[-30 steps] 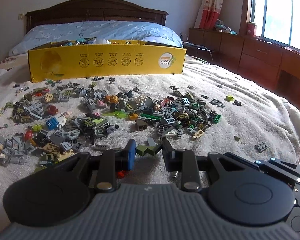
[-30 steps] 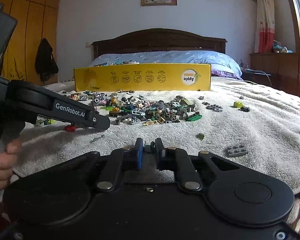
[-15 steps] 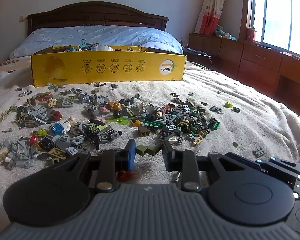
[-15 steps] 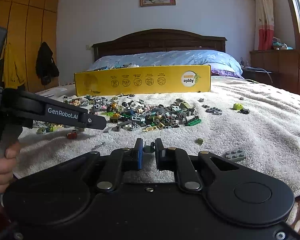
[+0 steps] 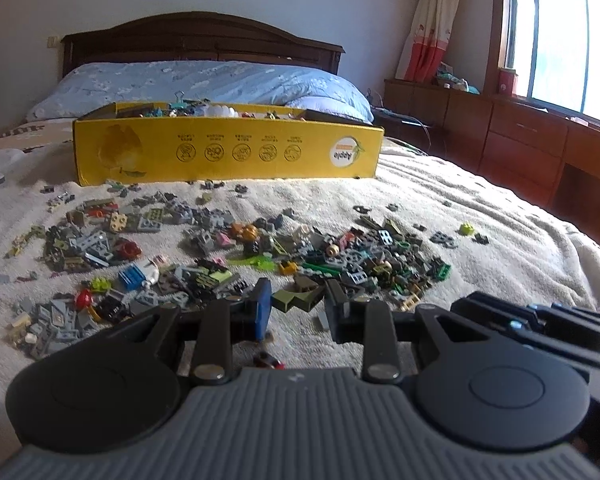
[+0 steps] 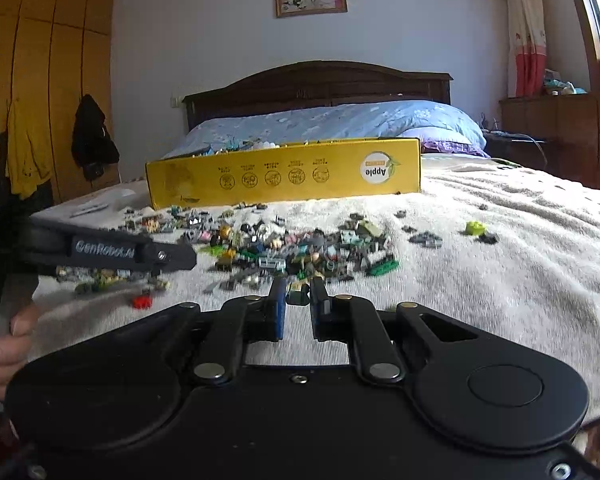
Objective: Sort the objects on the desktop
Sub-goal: 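Carry the held bricks in both grippers over the yellow Apple box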
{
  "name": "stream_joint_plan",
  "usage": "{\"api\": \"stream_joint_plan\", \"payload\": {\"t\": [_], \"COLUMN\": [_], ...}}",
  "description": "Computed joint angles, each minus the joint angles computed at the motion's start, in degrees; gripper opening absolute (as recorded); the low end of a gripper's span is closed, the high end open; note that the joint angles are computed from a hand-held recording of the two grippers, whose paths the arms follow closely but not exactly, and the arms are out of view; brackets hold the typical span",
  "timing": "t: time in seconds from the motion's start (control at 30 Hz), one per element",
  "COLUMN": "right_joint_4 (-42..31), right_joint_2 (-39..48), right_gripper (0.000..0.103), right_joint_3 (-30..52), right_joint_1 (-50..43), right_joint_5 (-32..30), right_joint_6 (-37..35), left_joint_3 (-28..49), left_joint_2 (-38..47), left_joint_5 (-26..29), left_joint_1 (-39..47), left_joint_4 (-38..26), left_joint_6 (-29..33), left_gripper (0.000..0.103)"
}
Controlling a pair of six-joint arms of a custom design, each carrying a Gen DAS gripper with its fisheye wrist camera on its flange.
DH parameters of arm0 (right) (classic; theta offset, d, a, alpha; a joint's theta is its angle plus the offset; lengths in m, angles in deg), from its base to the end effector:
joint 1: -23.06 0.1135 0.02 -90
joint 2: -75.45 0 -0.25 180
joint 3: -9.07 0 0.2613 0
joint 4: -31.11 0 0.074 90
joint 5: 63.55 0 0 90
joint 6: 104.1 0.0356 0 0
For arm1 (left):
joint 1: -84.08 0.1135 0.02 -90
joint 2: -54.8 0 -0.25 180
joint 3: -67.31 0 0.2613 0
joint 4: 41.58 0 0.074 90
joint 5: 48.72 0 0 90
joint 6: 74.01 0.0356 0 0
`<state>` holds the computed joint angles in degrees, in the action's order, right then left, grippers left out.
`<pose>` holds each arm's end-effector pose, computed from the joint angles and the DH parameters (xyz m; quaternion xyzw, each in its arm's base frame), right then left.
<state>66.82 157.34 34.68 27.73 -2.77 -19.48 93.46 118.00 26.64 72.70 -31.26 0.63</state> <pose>0.2260 0.0359 0.1067 -0.2128 0.7798 0.2039 0.5524 0.2103 -0.0331 0.1304 -0.0961 0.8416 -0.0148 0.5312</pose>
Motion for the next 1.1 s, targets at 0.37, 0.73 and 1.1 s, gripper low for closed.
{"api": "stream_joint_plan", "payload": {"t": [0.37,0.73,1.1], "right_joint_4": [-11.57,-19.27,-26.88], "right_joint_2": [1.08,7.60,17.29], "right_gripper": [0.012,0.012,0.012], "right_joint_3": [11.98,26.02,41.35], "right_joint_1": [1.30,5.07,6.22], "right_joint_5": [-3.38,-3.07,-3.22], "right_joint_6": [0.49,1.58,2.15], "left_joint_3": [4.96,12.64,24.50], "left_joint_2": [0.97,7.04,18.06], "left_joint_5": [3.52,6.57,9.11], "left_joint_1": [6.37,13.83,18.44], "left_joint_4": [-0.21,3.27,2.29], "left_joint_6": [4.19,7.84,8.45], "left_gripper": [0.033,0.033,0.033]}}
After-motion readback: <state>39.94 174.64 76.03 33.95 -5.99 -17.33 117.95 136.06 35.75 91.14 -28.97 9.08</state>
